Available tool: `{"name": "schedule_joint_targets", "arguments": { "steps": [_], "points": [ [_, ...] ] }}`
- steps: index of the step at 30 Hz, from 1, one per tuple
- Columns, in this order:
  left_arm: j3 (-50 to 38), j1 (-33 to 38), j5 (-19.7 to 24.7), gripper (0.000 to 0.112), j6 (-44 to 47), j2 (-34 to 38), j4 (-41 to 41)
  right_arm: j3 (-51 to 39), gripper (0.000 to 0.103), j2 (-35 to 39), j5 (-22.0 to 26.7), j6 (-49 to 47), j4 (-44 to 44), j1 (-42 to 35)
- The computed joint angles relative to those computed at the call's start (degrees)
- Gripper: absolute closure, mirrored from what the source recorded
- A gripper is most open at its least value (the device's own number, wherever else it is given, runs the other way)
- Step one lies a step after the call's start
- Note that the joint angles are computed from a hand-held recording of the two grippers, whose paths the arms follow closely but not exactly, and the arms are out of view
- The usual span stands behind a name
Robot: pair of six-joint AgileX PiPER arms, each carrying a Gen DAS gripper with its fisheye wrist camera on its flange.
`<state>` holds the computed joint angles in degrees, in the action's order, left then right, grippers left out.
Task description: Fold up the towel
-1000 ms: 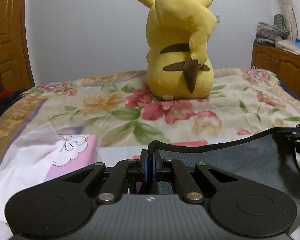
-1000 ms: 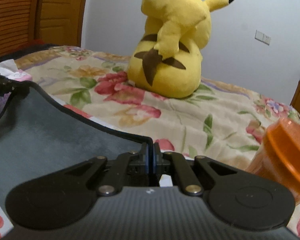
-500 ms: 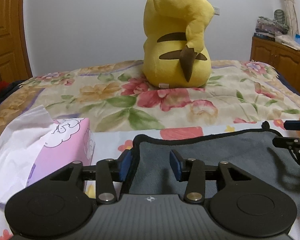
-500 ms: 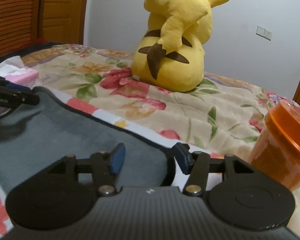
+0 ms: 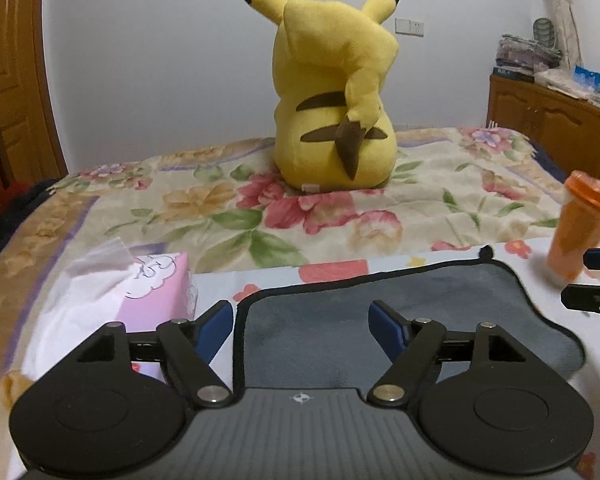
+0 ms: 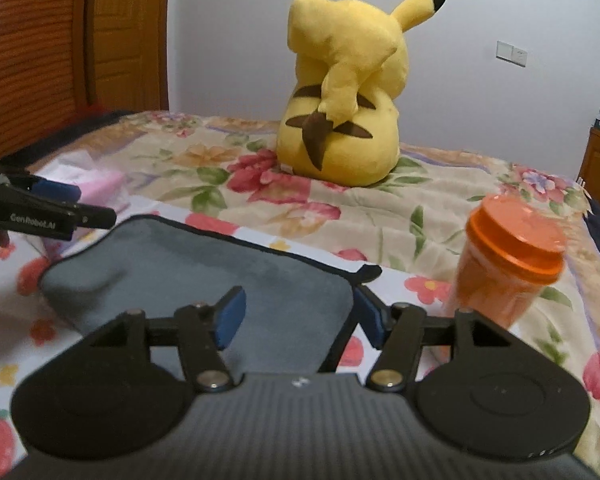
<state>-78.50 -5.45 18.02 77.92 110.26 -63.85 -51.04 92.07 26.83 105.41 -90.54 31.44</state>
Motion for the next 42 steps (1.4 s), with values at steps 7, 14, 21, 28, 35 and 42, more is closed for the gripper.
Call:
{"name": "schedule_joint_targets", "arguments": {
  "steps": [7, 14, 21, 28, 35, 42],
  "points": [
    [6.7, 1.9, 1.4, 0.025, 0.3, -7.5, 0.9, 0.7, 0.031, -5.4, 5.2, -6.6, 8.4, 4.4],
    [12.4, 4.4, 2.1, 0.013, 2.7, -14.8, -2.0, 1.6, 0.013, -10.0, 10.2, -8.8, 12.0, 9.0],
    [16.1, 6.9, 4.9, 0.009, 2.3, -20.9, -1.1, 2.3, 0.000, -12.7, 15.4, -7.9, 13.3, 14.3],
    [18.0, 8.2, 7.6, 0.009, -3.2, -26.0, 5.1, 2.1, 0.000, -14.4, 20.6, -7.9, 15.8, 19.2],
    [20.3, 7.3, 7.8, 0.009, -9.7, -31.6, 11.6, 2.0, 0.000, -16.9, 26.2, -7.7, 17.5, 24.4],
    [21.3, 7.4, 12.5, 0.009, -15.0, -37.0, 16.3, 0.7, 0.000, -19.1, 32.3, -8.5, 19.3, 29.5]
  ]
}}
